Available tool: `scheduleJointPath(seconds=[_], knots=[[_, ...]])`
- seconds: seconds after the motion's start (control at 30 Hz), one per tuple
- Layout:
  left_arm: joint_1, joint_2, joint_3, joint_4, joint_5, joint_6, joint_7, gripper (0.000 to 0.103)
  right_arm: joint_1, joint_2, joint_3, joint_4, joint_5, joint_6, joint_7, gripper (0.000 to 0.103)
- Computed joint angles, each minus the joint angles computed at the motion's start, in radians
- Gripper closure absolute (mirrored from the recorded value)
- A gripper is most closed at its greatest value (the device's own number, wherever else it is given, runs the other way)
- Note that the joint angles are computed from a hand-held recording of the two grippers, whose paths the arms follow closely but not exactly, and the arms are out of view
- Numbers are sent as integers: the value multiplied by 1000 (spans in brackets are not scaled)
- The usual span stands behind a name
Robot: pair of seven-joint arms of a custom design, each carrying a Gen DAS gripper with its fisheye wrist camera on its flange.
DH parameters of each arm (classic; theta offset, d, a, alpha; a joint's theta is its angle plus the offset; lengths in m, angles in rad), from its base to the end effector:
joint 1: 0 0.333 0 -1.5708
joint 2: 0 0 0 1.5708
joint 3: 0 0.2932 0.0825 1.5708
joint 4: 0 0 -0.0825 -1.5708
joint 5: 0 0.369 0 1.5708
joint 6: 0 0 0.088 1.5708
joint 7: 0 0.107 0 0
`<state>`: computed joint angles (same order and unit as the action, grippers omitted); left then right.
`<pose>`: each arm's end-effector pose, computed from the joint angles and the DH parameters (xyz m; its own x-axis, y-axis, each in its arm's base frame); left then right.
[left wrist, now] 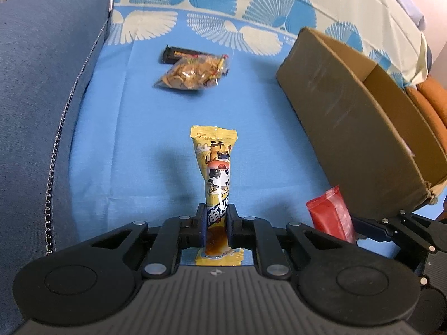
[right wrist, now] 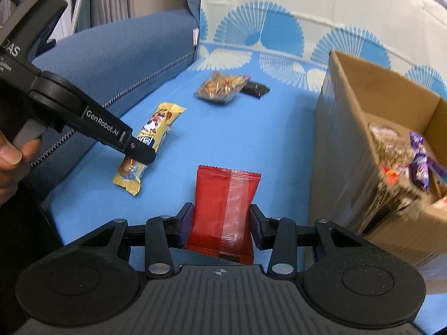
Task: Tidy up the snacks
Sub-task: 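Lift the yellow wafer bar with the left tool while the right tool lifts the red packet, then carry the wafer bar over the box with the left tool while the right tool carries the red packet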
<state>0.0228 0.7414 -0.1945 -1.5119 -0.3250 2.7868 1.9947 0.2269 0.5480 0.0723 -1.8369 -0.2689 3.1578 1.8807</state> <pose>0.7220 -0.0803 0.2810 -0.2751 -0.9481 0.1594 -0.8227 0.1463 -0.5493 0.6371 0.2148 0.3129 0.2586 -0.9635 -0.0693 -0.7046 -0.1390 -0.6959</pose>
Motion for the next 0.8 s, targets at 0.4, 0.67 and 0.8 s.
scheduleJointPath(seconds=[0.4, 0.67, 0.8], knots=[[80, -44, -105, -105, -120, 193, 104, 89, 2, -44, -15, -49, -36, 159, 5, 59], [77, -48, -106, -116, -119, 224, 118, 89, -39, -82, 21, -65, -77, 236, 15, 59], [81, -47, -113, -119, -122, 239, 118, 89, -48, -102, 23, -74, -93, 265, 35, 59]])
